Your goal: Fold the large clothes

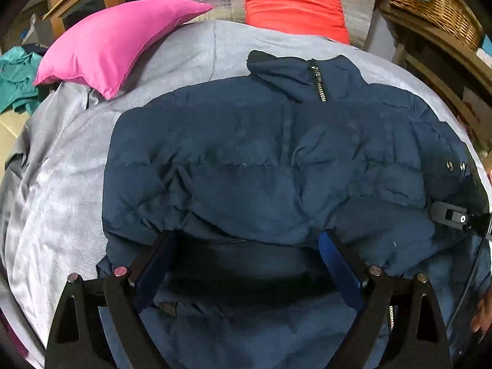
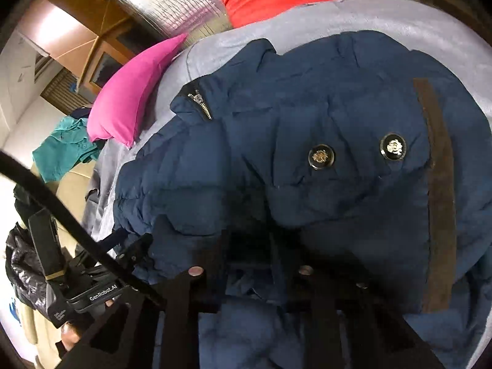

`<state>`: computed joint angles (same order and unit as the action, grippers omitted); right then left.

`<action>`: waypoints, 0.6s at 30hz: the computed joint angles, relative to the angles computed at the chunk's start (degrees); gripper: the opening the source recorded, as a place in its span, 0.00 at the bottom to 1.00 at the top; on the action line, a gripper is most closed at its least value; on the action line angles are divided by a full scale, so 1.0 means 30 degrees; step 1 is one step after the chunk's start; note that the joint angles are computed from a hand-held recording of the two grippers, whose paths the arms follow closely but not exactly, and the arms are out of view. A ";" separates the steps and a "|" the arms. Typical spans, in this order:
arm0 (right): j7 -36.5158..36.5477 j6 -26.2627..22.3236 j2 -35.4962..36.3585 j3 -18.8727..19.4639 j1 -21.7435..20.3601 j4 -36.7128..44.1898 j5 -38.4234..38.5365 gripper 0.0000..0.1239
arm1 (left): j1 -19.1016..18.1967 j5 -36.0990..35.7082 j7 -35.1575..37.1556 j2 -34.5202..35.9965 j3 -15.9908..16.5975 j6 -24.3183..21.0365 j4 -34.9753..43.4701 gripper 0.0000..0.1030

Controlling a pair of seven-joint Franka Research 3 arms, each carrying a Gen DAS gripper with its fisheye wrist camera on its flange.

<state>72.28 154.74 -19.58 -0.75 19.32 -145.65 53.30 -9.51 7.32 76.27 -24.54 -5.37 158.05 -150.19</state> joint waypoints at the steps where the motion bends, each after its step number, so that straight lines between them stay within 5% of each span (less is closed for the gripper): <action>1: 0.0002 -0.0175 -0.0181 -0.0086 -0.0026 -0.0043 0.0022 0.21 | -0.0306 -0.0467 0.0300 -0.0181 0.0373 -0.0104 -0.0042 0.91; 5: -0.2368 -0.0092 -0.1622 -0.0757 0.0840 -0.0600 0.2404 0.24 | -0.1979 -0.3406 0.2062 -0.1118 0.2195 0.0607 -0.0455 0.91; 8: -0.3699 -0.0011 -0.1619 -0.0624 0.1334 -0.0489 0.3330 0.24 | -0.1137 -0.2927 0.1655 -0.1359 0.1266 0.1319 -0.0626 0.91; 12: -0.1526 -0.0561 0.0088 0.0316 0.0742 0.0174 0.1488 0.20 | -0.0195 -0.1455 0.0708 -0.0212 0.0039 -0.0185 0.0078 0.91; 18: -0.1026 -0.1382 -0.1413 -0.0011 -0.0064 -0.0380 0.1107 0.22 | -0.0652 -0.1960 0.1137 -0.1400 0.0871 -0.0045 -0.0390 0.91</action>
<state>69.20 150.59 -23.82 -0.78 19.13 -146.80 56.62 -11.46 1.44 79.68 -28.74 -2.76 157.92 -151.36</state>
